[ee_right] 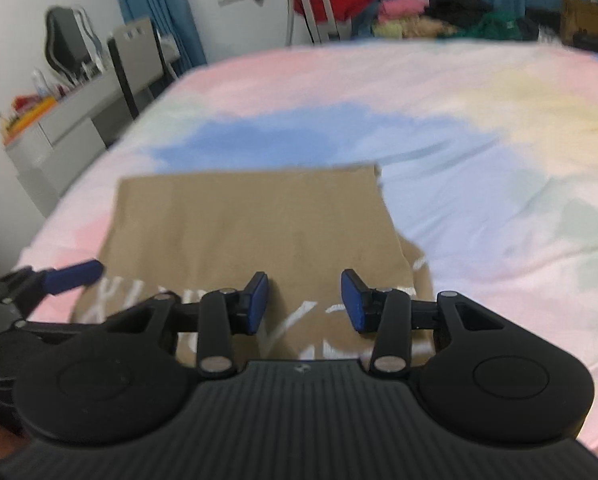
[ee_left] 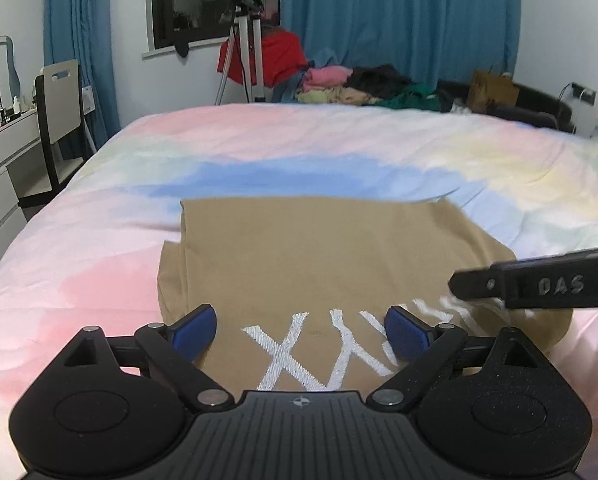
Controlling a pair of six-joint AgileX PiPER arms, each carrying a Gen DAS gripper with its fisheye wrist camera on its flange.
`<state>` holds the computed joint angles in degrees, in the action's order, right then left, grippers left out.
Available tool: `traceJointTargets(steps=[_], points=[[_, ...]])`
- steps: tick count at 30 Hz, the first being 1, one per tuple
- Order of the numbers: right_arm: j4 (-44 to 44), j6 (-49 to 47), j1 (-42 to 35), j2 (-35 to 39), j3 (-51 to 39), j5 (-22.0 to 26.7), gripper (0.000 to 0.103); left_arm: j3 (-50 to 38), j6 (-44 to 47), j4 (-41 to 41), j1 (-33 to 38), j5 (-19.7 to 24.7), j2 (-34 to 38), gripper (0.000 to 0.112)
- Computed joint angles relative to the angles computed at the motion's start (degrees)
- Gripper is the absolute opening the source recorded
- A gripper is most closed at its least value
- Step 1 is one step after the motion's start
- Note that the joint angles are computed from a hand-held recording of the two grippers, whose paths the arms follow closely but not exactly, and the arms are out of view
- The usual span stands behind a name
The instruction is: Fold clothes
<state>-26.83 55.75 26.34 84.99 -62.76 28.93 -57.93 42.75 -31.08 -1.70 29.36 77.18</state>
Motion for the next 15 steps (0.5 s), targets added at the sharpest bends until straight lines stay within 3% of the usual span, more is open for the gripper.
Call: traceJointTargets(steps=[4, 7, 11, 15], points=[[2.2, -0.5, -1.0, 1.2, 1.2, -2.2, 0.043, 0.2, -0.4, -0.3, 1.1, 1.7, -1.4, 0.093], [1.1, 1.3, -0.6, 0.4, 1.9, -2.1, 0.042, -0.4, 0.0, -2.0, 4.0, 6.7, -3.3, 0.093], [0.7, 2.4, -0.4, -0.3, 2.8, -2.5, 0.042, -1.7, 4.5, -16.9, 15.6, 22.5, -5.1, 0.094], [2.1, 1.8, -1.0, -0.7, 3.0, -2.7, 0.042, -3.0, 3.5, -27.0, 26.7, 39.6, -3.2, 0.094]])
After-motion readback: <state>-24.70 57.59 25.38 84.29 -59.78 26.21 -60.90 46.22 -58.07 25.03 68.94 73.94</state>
